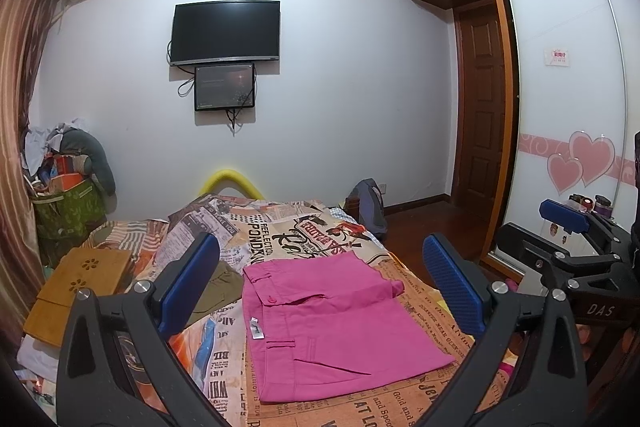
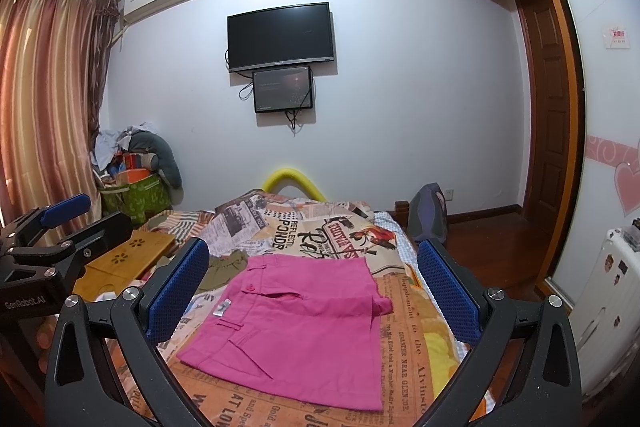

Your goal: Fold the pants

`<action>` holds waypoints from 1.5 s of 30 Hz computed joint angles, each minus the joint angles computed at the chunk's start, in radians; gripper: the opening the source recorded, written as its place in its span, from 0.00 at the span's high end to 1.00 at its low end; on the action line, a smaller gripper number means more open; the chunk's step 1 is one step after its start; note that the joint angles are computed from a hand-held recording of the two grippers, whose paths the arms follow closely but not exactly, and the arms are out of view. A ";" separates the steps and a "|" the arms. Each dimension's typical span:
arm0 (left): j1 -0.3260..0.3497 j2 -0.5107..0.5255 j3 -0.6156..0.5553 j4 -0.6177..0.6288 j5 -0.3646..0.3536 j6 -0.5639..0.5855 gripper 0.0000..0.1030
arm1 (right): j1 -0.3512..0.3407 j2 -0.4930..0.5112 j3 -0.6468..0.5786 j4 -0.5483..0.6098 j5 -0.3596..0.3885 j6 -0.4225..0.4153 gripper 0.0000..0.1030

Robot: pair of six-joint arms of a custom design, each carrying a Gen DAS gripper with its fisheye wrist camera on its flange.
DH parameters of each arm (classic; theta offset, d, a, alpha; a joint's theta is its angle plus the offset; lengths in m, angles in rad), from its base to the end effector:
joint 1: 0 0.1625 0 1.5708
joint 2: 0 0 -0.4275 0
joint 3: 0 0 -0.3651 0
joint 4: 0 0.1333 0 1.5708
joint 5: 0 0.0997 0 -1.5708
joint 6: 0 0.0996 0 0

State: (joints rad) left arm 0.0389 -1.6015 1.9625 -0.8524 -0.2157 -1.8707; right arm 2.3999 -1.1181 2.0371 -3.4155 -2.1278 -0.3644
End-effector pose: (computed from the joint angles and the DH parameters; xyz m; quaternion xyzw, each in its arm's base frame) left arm -0.3475 -0.2443 0.3629 0.2048 0.7131 -0.5853 0.3270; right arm 0.4497 -0.3026 0.2855 0.3819 -0.7806 0.4744 0.1405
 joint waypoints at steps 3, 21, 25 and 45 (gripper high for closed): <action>0.002 -0.004 0.003 -0.012 0.001 0.010 0.00 | -0.001 0.000 0.001 0.001 0.001 0.001 0.00; 0.111 -0.055 0.087 -0.380 -0.007 0.306 0.00 | -0.045 0.020 -0.015 0.071 -0.032 0.017 0.00; 0.189 -0.059 0.130 -0.593 -0.039 0.464 0.00 | -0.085 0.043 -0.018 0.104 -0.055 0.031 0.00; 0.657 0.035 0.192 -1.266 -0.218 1.077 0.00 | -0.297 0.128 -0.103 0.378 -0.080 0.070 0.02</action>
